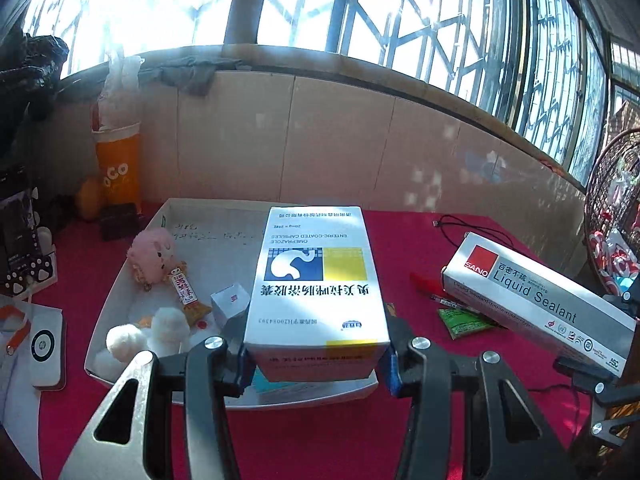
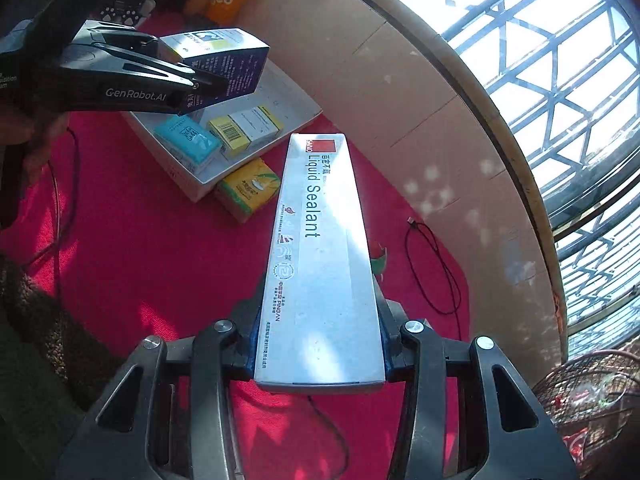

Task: Organize objects
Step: 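Carry the capsule box and Liquid Sealant box up and over to the white tray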

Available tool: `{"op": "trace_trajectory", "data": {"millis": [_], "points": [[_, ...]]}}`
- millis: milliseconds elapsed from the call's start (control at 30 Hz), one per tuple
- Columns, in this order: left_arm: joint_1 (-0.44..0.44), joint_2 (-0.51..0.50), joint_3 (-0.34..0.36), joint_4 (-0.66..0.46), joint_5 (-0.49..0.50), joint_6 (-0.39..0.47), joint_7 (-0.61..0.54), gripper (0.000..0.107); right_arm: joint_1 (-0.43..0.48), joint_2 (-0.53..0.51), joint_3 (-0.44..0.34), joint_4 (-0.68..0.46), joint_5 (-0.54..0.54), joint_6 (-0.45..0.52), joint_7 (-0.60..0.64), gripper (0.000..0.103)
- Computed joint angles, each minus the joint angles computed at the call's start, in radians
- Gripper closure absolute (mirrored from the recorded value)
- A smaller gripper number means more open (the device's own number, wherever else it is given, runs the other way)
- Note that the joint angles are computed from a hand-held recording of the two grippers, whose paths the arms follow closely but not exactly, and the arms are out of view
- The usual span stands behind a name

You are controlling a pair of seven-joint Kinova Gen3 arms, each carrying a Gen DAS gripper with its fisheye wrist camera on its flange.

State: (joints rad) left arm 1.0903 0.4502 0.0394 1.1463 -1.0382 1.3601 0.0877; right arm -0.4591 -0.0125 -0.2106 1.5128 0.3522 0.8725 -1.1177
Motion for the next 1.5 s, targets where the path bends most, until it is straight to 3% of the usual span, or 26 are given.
{"op": "trace_trajectory", "data": {"millis": [367,700,900,1100,1300,1500], "points": [[-0.065,-0.105,0.046,0.165,-0.019,0.082,0.104,0.058,-0.106,0.086,-0.021,-0.068,0.101,-0.025,-0.086,0.061],[-0.175,-0.129,0.082,0.201,0.011,0.084,0.058,0.058,-0.196,0.185,0.016,-0.167,0.153,-0.046,-0.141,0.061],[-0.241,-0.12,0.071,0.188,0.06,0.036,-0.001,0.058,-0.222,0.3,0.048,-0.317,0.074,0.021,-0.15,0.061],[-0.348,-0.092,0.042,0.128,0.19,-0.053,-0.102,0.058,-0.281,0.425,0.097,-0.479,0.038,0.061,-0.207,0.061],[-0.355,-0.06,0.008,0.084,0.232,-0.053,-0.151,0.057,-0.303,0.548,0.133,-0.655,-0.037,0.132,-0.249,0.061],[-0.349,-0.04,-0.01,0.049,0.255,-0.036,-0.197,0.054,-0.322,0.608,0.161,-0.727,-0.07,0.139,-0.3,0.06]]}}
